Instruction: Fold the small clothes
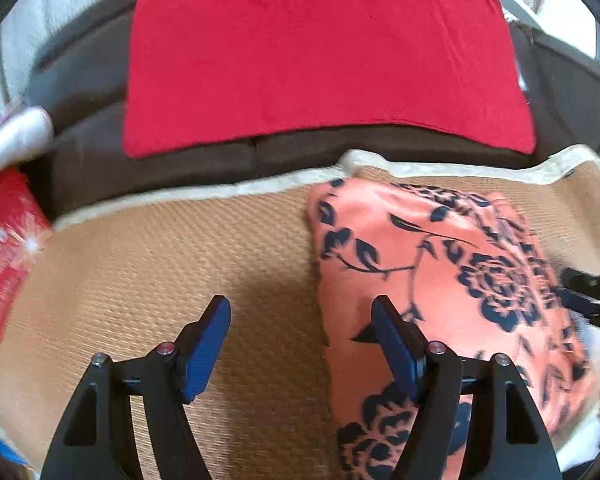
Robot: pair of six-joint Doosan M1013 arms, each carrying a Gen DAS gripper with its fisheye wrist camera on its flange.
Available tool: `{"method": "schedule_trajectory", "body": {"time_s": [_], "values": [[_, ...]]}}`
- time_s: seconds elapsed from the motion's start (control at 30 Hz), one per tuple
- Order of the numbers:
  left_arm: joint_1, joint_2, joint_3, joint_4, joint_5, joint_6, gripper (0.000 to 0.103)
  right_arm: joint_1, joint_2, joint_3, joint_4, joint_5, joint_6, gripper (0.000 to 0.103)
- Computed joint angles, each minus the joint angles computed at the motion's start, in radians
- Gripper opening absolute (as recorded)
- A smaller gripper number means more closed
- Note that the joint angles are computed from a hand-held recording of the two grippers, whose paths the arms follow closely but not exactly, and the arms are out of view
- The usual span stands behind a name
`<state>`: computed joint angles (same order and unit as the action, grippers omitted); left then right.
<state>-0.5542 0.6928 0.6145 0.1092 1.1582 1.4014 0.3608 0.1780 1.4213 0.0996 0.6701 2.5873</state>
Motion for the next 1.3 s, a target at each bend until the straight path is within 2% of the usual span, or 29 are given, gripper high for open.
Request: {"method": "schedule_trajectory", "body": {"time_s": [0.07, 0.1, 0.2, 0.3, 0.47, 0.67, 0.83, 0.9, 0.97, 1.3], "values": [[0.026, 0.018, -0.032, -0.157, 0.048, 0.049, 0.074, -0.001, -0.001, 0.001, 0.006, -0.003, -0.002, 0.068], [0.033, 0.025, -0.043, -0.193, 0.065, 0.055, 0.074, -0.002, -0.001, 0.002, 0.011, -0.005, -0.003, 0.069], [0.045, 0.037, -0.061, -0.255, 0.090, 0.053, 0.075, -0.006, -0.003, 0.010, 0.041, -0.021, -0.023, 0.069], [0.063, 0.052, -0.085, -0.323, 0.124, 0.041, 0.076, -0.017, -0.002, 0.022, 0.155, -0.059, -0.098, 0.069], [0.062, 0.051, -0.084, -0.257, 0.133, 0.017, 0.079, -0.010, 0.023, -0.015, 0.209, -0.030, -0.179, 0.069], [0.051, 0.060, -0.100, -0.214, 0.147, 0.028, 0.081, 0.009, 0.051, -0.066, 0.141, 0.018, -0.163, 0.074], [0.027, 0.034, -0.068, -0.068, 0.115, 0.006, 0.081, 0.021, 0.062, -0.085, 0.102, 0.032, -0.141, 0.074], [0.021, 0.037, -0.083, -0.034, 0.124, 0.008, 0.081, 0.026, 0.067, -0.093, 0.088, 0.038, -0.133, 0.074], [0.021, 0.044, -0.102, -0.038, 0.149, 0.014, 0.081, 0.029, 0.071, -0.100, 0.078, 0.044, -0.127, 0.074], [0.010, 0.037, -0.090, -0.014, 0.139, 0.004, 0.081, 0.030, 0.073, -0.098, 0.074, 0.040, -0.126, 0.074]]}}
